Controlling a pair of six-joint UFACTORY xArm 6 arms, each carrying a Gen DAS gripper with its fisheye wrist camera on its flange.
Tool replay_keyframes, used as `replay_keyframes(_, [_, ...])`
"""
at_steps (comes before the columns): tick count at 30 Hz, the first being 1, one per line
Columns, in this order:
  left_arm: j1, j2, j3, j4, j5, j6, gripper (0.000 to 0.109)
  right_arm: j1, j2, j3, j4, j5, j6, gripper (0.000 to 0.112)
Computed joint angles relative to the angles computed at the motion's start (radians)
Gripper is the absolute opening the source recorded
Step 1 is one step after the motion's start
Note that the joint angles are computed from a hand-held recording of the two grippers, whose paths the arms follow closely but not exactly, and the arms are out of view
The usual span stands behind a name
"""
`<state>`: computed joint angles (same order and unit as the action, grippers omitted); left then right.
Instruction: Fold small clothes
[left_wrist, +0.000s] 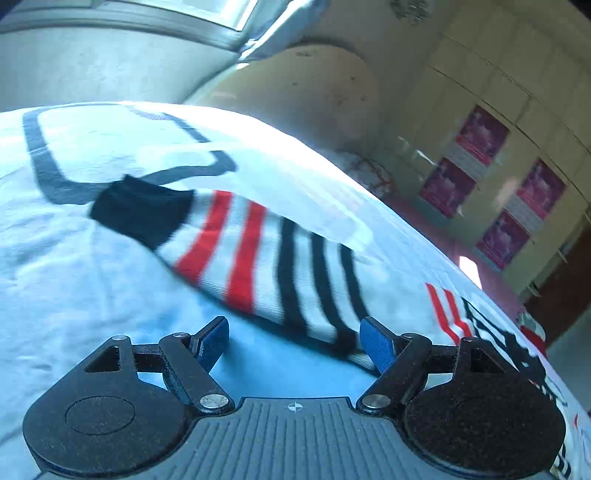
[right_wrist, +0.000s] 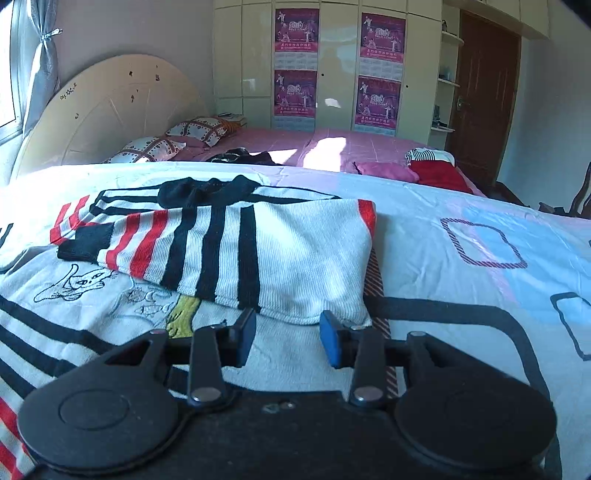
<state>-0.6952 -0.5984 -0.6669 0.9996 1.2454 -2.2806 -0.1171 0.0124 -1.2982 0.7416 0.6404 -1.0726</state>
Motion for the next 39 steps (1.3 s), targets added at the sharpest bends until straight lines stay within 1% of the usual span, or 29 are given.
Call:
replay_keyframes(1, [-0.004,-0.079,0.06,-0.008,0.034,-0.051,0.077,0.004,-0.019,0.02,-0.012,-0.004,0.02,0.038])
replay_keyframes(2, [0.001,-0.161,0.124,-0.001,0.042,-0.1,0.077,0.01,-0.035,0.036,-0.025,-0.007,0.044,0.038])
replay_keyframes(4, [0.057,-0.303,0.24,0.03,-0.019,-0.157,0.065,0.032,-0.068,0.068,-0.058,-0.024,0.098,0.038])
replay_keyframes(6, [0.162,-0.377,0.309,0.055,-0.135,-0.16,0.064,0.063,-0.11,0.103,-0.084,-0.039,0.145,0.038])
replay_keyframes(8, [0.267,-0.398,0.344,0.074,-0.245,-0.161,0.064,0.097,-0.151,0.133,-0.086,-0.06,0.16,0.038])
replay_keyframes(9, [0.332,-0.388,0.356,0.092,-0.317,-0.172,0.064,0.119,-0.172,0.15,-0.093,-0.08,0.17,0.038])
replay_keyframes(10, [0.383,-0.37,0.357,0.107,-0.372,-0.173,0.064,0.137,-0.186,0.161,-0.102,-0.099,0.188,0.038])
replay_keyframes(11, [0.43,-0.349,0.353,0.123,-0.419,-0.171,0.064,0.152,-0.192,0.164,-0.108,-0.116,0.207,0.038])
replay_keyframes(12, [0.461,-0.336,0.353,0.138,-0.449,-0.173,0.062,0.164,-0.193,0.168,-0.115,-0.134,0.232,0.038])
replay_keyframes(13, [0.484,-0.313,0.345,0.145,-0.467,-0.166,0.051,0.172,-0.186,0.165,-0.133,-0.151,0.272,0.038])
replay_keyframes(14, [0.495,-0.289,0.333,0.132,-0.466,-0.143,0.042,0.177,-0.176,0.159,-0.176,-0.163,0.343,0.038])
replay_keyframes(15, [0.515,-0.275,0.332,0.113,-0.475,-0.12,0.013,0.179,-0.166,0.15,-0.229,-0.171,0.427,0.038])
replay_keyframes(16, [0.543,-0.279,0.348,0.124,-0.509,-0.138,0.011,0.178,-0.159,0.143,-0.256,-0.177,0.484,0.038])
replay_keyframes(17, [0.565,-0.3,0.372,0.16,-0.54,-0.181,0.01,0.175,-0.156,0.14,-0.254,-0.181,0.508,0.038])
replay_keyframes(18, [0.568,-0.288,0.365,0.175,-0.54,-0.181,0.01,0.171,-0.158,0.14,-0.246,-0.181,0.517,0.038])
replay_keyframes(19, [0.552,-0.264,0.341,0.171,-0.513,-0.151,0.009,0.167,-0.161,0.143,-0.243,-0.184,0.517,0.038])
replay_keyframes(20, [0.535,-0.234,0.308,0.171,-0.493,-0.121,0.009,0.163,-0.166,0.15,-0.242,-0.189,0.51,0.038])
replay_keyframes(23, [0.465,-0.125,0.175,0.267,-0.449,-0.057,0.009,0.147,-0.177,0.167,-0.251,-0.192,0.483,0.038])
replay_keyframes(26, [0.422,0.055,-0.023,0.326,-0.493,0.054,0.009,0.129,-0.174,0.171,-0.244,-0.191,0.46,0.038])
replay_keyframes(28, [0.404,0.16,-0.146,0.36,-0.57,0.13,0.009,0.117,-0.162,0.164,-0.226,-0.188,0.447,0.038])
replay_keyframes(30, [0.36,0.311,-0.307,0.36,-0.625,0.22,0.009,0.108,-0.145,0.15,-0.212,-0.185,0.437,0.038])
replay_keyframes(31, [0.338,0.387,-0.387,0.353,-0.636,0.259,0.009,0.103,-0.136,0.141,-0.203,-0.181,0.429,0.038])
replay_keyframes(34, [0.269,0.64,-0.659,0.246,-0.643,0.449,0.009,0.087,-0.11,0.108,-0.165,-0.168,0.399,0.038])
replay_keyframes(35, [0.251,0.718,-0.744,0.185,-0.64,0.516,0.009,0.08,-0.102,0.099,-0.156,-0.168,0.387,0.038])
replay_keyframes(38, [0.192,0.936,-0.999,0.029,-0.603,0.702,0.009,0.048,-0.071,0.06,-0.15,-0.167,0.379,0.038])
replay_keyframes(39, [0.163,1.001,-1.083,-0.009,-0.573,0.754,0.01,0.036,-0.061,0.047,-0.145,-0.163,0.382,0.038])
